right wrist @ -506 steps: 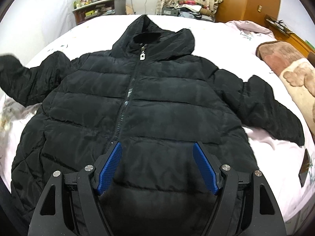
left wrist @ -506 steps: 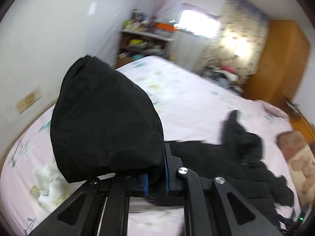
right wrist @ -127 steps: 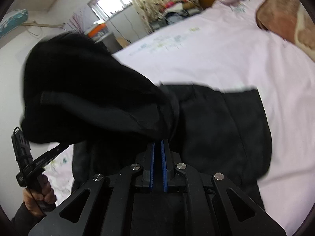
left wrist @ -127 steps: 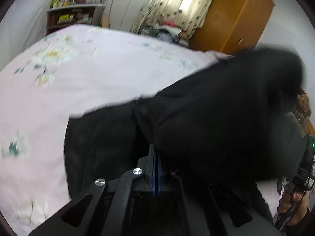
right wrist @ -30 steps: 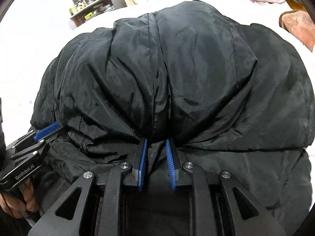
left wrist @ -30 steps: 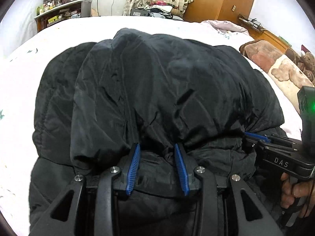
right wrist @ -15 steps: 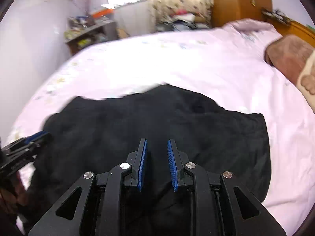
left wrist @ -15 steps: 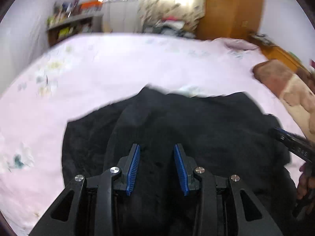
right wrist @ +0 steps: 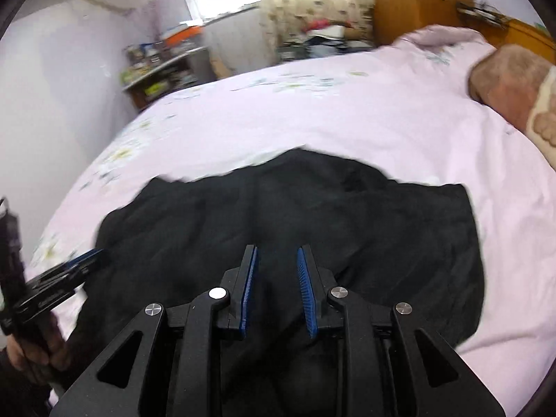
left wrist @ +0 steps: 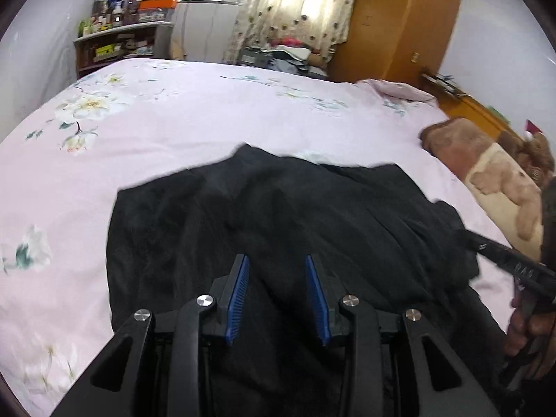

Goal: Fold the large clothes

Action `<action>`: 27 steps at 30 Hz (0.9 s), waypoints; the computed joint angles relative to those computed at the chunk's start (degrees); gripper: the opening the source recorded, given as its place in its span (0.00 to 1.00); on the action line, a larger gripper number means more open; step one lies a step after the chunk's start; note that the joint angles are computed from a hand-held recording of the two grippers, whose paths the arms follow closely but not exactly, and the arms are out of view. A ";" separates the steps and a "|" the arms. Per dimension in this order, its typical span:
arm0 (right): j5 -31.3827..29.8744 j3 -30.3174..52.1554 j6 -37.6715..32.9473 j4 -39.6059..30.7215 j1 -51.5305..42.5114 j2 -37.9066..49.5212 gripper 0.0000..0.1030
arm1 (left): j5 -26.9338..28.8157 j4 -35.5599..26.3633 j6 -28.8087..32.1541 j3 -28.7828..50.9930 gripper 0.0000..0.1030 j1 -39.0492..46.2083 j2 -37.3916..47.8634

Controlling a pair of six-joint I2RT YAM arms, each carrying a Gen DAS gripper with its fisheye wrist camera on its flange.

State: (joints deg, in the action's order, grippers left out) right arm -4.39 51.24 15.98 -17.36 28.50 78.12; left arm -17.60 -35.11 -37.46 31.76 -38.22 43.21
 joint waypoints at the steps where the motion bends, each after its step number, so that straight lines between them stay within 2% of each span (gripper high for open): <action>1: 0.20 -1.19 0.29 0.01 1.75 -0.81 0.23 | -0.42 -0.65 -1.27 -0.30 0.36 -2.06 -0.20; 4: 0.76 -3.89 2.38 1.21 6.63 1.35 0.23 | -2.28 -0.35 -5.58 -2.86 0.36 -8.56 2.03; 6: 1.09 -5.41 3.02 2.86 7.81 4.61 0.23 | -3.16 2.84 -7.67 -5.59 0.36 -10.65 4.77; 10: 4.00 -7.29 1.65 6.81 8.69 8.50 0.23 | -2.35 6.16 -8.24 -6.70 0.36 -9.30 7.65; 16: 1.00 -9.30 1.54 10.84 6.49 11.02 0.22 | -5.39 7.90 -9.24 -7.01 0.36 -12.18 11.08; 19: 1.87 -9.08 0.76 10.78 6.59 11.56 0.22 | -5.79 8.67 -9.62 -6.94 0.36 -12.63 11.96; 24: 2.98 -7.85 1.98 10.00 8.27 12.14 0.22 | -7.36 7.95 -11.13 -6.79 0.36 -14.30 12.08; 27: 3.31 -6.18 2.86 5.70 9.11 10.46 0.22 | -8.86 1.85 -12.88 -3.21 0.37 -16.57 11.94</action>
State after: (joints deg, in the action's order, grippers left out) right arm -1.08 45.06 18.84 -11.66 37.61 88.58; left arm -26.45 -33.25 -50.34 28.55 -54.79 55.15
